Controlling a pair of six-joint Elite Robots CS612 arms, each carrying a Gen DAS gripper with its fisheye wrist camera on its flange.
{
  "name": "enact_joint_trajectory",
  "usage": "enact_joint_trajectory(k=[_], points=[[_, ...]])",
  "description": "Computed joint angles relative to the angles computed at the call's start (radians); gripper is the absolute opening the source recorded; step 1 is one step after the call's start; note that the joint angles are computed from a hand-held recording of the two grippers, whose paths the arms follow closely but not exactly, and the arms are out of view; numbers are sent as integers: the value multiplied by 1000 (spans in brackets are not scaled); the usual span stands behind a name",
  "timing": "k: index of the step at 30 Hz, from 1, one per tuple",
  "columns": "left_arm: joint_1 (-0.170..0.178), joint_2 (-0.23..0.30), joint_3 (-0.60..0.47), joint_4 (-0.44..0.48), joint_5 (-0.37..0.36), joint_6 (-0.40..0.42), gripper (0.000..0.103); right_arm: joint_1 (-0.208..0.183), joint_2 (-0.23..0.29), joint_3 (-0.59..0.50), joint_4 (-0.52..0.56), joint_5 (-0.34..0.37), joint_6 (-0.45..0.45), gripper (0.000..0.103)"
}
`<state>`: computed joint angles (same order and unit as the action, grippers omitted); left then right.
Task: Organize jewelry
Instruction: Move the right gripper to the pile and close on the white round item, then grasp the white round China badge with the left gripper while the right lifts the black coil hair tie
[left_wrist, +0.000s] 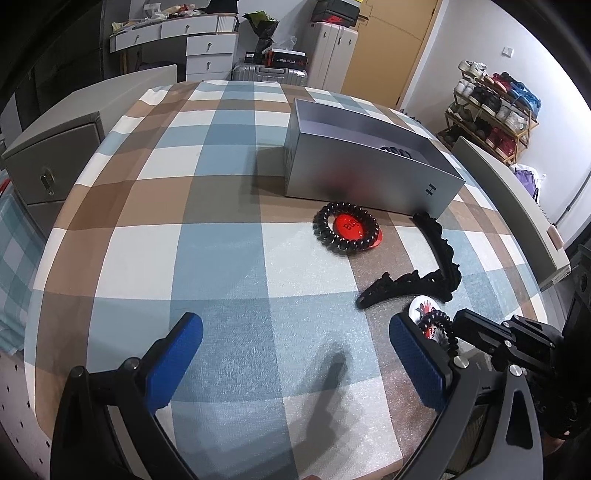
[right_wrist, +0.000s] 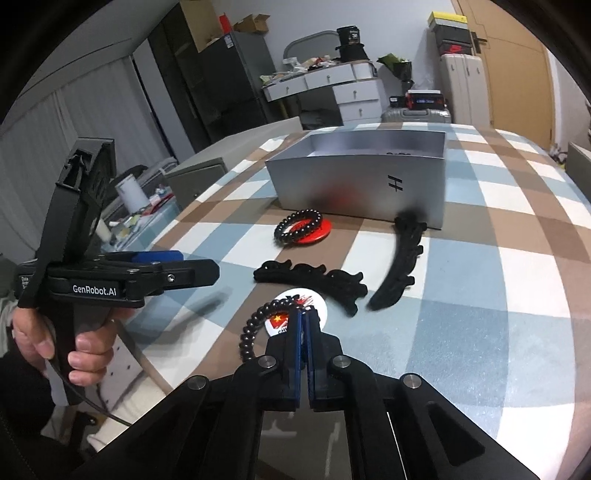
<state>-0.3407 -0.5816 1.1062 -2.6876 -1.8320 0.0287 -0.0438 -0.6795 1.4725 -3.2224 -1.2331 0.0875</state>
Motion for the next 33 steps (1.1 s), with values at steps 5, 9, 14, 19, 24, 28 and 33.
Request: enact_joint_trajectory(k=[5,9,14,19,24,28,33], points=[[0,1,-2,18,-2,3,99,8,-5,-2,21,-27,-38,4],[-2,-2,2,16,-3,7,99,24,-8,-9,49,-101,-82,14],[-2,-2,4,15,-6,10,99,28,-6,-17,88,-107,-105,13],[-2,-3,2,19,-14,15,99,22,-9,-6,57,-91,-113,9],[-1,-1,-3,43,-105,62,99,2,-24,27,-54,-124,-29,9],[-16,-5,-7,87,-134,144,99,-18,-33,44,-92,-152,38,9],[-42,-3,-14,113,-106,216,99,-32,-42,64,-129,-183,73,9]])
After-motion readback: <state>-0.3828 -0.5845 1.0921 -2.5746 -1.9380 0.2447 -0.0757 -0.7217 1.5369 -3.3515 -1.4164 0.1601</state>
